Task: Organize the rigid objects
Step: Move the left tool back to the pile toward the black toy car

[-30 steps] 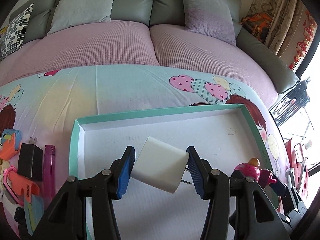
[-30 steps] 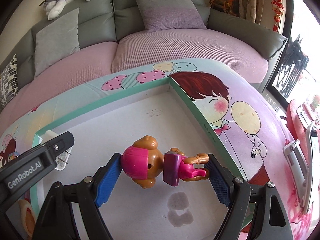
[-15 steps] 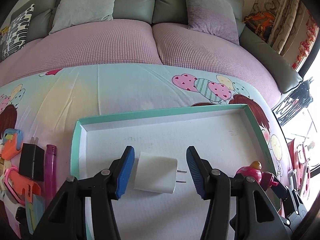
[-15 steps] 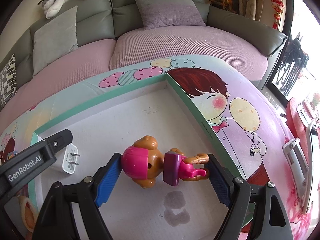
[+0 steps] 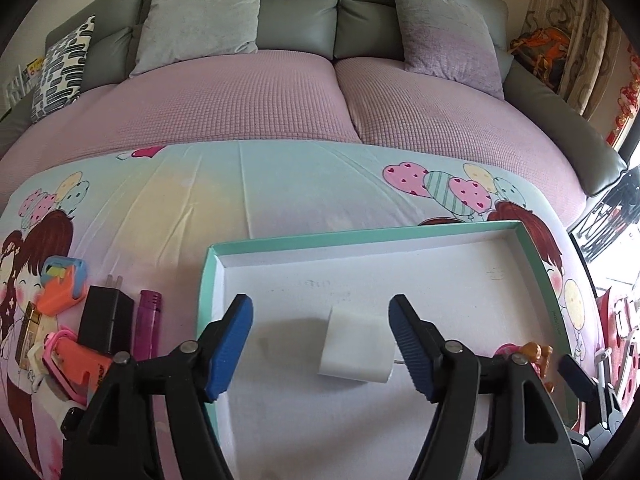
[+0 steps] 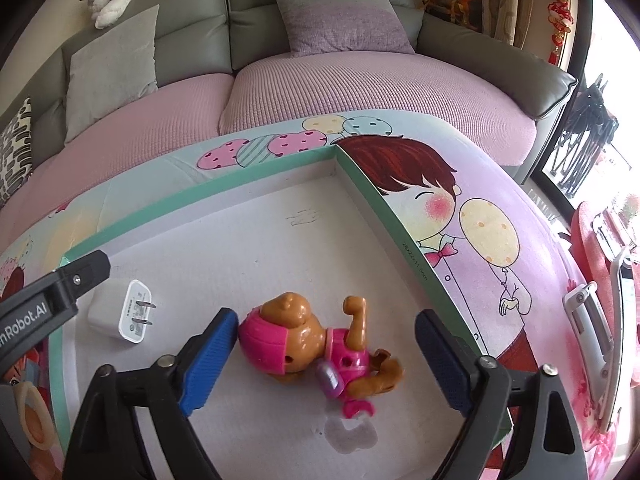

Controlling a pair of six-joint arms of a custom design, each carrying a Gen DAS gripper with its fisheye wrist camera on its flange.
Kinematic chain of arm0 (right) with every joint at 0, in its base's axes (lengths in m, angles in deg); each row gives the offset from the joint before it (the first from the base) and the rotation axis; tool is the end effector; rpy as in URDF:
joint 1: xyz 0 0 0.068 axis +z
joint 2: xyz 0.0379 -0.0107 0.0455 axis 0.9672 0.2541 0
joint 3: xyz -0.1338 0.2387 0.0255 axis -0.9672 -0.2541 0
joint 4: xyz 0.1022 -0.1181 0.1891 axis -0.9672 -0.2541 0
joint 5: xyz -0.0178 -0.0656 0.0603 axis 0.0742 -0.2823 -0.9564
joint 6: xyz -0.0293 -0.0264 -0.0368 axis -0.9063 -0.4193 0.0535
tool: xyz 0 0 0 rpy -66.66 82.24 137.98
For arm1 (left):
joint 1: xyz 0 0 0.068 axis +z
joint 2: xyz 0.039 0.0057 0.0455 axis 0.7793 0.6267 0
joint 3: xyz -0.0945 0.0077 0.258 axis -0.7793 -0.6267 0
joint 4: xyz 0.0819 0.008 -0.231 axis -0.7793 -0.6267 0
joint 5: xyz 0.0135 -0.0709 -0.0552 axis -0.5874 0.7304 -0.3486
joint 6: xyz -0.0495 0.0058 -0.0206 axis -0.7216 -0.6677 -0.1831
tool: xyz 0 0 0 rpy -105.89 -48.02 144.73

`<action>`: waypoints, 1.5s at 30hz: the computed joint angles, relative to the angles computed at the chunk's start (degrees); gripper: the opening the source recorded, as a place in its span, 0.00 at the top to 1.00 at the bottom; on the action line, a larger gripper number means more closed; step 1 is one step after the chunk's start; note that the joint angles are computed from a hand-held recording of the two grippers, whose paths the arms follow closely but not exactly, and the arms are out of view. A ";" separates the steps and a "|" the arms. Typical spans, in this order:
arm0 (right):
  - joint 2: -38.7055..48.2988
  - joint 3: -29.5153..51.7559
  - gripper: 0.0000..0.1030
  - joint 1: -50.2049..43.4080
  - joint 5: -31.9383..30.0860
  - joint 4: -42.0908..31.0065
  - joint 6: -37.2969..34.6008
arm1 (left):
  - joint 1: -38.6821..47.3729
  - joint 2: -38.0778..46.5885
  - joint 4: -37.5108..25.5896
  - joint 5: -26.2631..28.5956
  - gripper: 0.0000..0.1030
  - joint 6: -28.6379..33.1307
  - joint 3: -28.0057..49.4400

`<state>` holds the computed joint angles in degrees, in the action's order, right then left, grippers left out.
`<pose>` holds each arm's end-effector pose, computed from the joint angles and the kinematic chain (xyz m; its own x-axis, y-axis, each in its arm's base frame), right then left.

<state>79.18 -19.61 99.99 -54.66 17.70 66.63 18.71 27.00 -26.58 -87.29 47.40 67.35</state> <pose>0.1944 0.0732 0.1153 -0.7446 0.3364 -0.5765 0.3987 0.9168 0.0199 0.2764 -0.1696 0.1358 -0.8210 0.0742 -0.5661 0.1585 0.9822 -0.1012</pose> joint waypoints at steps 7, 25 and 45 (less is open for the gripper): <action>-0.98 0.41 0.00 1.04 0.99 -1.16 0.06 | 1.20 -2.33 0.77 -1.58 0.11 -1.74 -2.54; -1.94 2.01 0.00 6.30 3.83 -1.72 1.44 | 9.34 -13.79 4.06 1.38 0.01 -7.77 -14.22; 6.45 9.61 0.00 21.94 0.38 4.00 3.97 | 34.76 -36.73 0.70 11.37 0.01 -1.25 -31.39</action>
<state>85.63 -10.00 121.93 -54.28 21.70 70.59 53.47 -9.73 -25.89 -75.92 46.15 35.96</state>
